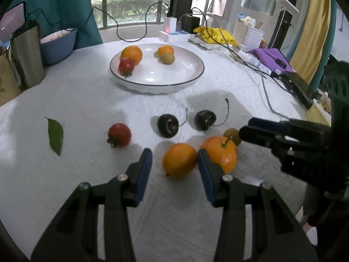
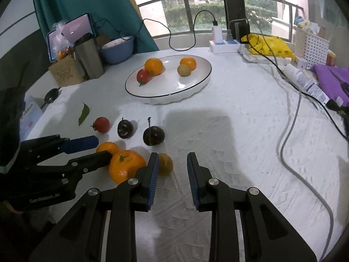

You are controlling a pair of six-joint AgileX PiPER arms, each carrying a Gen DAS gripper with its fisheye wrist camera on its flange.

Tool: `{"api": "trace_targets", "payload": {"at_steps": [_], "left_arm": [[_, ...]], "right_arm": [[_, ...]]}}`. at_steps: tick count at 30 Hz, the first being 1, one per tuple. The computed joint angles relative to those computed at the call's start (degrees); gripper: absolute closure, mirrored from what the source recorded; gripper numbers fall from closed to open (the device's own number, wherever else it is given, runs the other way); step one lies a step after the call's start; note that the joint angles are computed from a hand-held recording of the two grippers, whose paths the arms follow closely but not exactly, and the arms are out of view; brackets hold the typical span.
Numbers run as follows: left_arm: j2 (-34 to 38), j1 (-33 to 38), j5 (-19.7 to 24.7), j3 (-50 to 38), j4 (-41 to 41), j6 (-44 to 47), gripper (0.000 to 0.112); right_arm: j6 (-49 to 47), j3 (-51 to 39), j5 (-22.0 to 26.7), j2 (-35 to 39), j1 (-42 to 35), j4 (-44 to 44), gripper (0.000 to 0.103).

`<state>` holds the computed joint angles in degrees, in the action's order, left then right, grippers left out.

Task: Organize fruits
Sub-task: 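Move both open grippers back to the remaining fruit, then grasp an orange with the left gripper while the right gripper grasps a small yellow fruit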

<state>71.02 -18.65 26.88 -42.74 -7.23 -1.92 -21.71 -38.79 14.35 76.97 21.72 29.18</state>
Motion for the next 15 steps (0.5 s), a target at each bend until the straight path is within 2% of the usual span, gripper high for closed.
{"api": "trace_targets", "payload": {"at_steps": [9, 11, 13, 15], "left_arm": [[1.2, 2.0, -1.1, 0.0, -5.2, 4.8, 0.065], [1.5, 2.5, -1.2, 0.0, -5.6, 4.7, 0.06], [1.8, 2.8, -1.7, 0.2, -4.2, 2.5, 0.046], [2.3, 5.6, -1.0, 0.3, -11.2, 8.7, 0.045]], "right_arm": [[-8.1, -0.9, 0.7, 2.7, -0.3, 7.8, 0.072], [-11.2, -1.1, 1.1, 3.0, -1.0, 10.7, 0.072], [-14.0, -1.4, 1.6, 3.4, -1.6, 13.4, 0.072], [-17.2, -1.8, 2.5, 3.9, -2.4, 16.2, 0.072]]}}
